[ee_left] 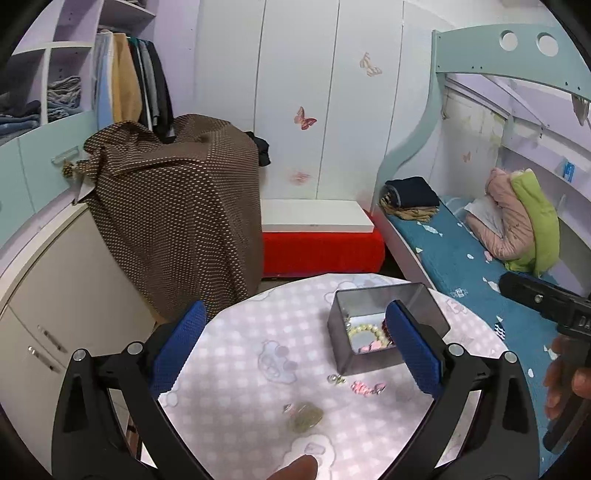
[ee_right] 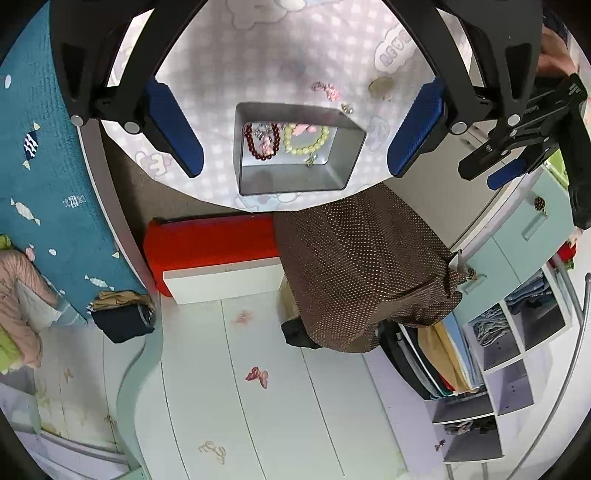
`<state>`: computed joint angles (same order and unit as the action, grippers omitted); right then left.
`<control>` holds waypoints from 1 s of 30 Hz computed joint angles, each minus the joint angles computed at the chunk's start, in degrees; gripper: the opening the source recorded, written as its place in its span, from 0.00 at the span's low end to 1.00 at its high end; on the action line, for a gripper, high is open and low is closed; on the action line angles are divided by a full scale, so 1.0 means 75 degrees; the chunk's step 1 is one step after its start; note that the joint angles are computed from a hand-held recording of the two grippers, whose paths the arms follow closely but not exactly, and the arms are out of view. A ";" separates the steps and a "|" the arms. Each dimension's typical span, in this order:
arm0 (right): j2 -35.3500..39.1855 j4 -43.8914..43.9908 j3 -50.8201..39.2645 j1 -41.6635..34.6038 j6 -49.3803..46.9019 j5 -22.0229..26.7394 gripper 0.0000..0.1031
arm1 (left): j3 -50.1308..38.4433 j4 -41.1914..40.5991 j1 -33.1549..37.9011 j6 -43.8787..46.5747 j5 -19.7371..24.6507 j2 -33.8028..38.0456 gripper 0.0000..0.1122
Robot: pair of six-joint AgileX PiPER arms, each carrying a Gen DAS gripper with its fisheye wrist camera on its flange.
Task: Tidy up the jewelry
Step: 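Withdraw both grippers from the box back toward the table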
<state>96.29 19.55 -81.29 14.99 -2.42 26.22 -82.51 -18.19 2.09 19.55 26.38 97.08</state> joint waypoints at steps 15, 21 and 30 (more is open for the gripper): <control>-0.1179 -0.1625 0.1705 0.0701 0.1534 -0.0852 0.93 | 0.2067 0.0002 0.0282 0.0353 -0.0806 -0.1281 0.87; -0.1390 -0.2473 0.2165 0.0965 0.2416 -0.0978 0.93 | 0.2583 0.0025 0.0308 0.0350 -0.0844 -0.1554 0.87; -0.1192 -0.4119 0.2656 0.1516 0.3953 -0.1041 0.93 | 0.3535 0.0372 0.0286 0.0102 -0.1134 -0.1579 0.87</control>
